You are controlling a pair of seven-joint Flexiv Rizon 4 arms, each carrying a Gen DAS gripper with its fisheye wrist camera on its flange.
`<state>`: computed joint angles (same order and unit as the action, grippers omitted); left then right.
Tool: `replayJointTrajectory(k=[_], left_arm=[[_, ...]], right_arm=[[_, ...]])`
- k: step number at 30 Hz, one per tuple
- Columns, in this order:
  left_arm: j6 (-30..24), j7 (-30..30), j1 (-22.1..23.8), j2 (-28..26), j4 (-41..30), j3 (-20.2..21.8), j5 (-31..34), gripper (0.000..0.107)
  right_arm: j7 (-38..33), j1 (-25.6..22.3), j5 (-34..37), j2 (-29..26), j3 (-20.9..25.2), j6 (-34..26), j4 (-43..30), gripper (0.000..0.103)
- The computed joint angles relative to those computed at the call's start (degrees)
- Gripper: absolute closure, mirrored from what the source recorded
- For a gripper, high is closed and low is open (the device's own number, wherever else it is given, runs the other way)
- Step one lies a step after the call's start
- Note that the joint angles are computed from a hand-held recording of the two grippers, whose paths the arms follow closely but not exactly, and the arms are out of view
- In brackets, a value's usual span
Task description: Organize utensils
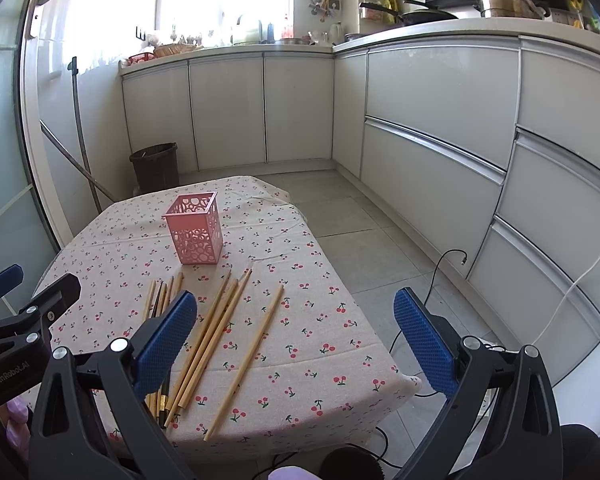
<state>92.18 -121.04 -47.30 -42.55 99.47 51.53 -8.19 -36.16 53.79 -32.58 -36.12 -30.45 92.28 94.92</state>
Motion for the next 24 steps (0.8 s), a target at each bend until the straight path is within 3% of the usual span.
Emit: replayJointTrajectory(k=[24], left_arm=[[-0.77,-1.12,0.38,0.26,-0.14,-0.12,1.64,0.011]], right_arm=[[-0.02,0.11,0.19,-0.1,0.02,-0.28,-0.1,0.007]])
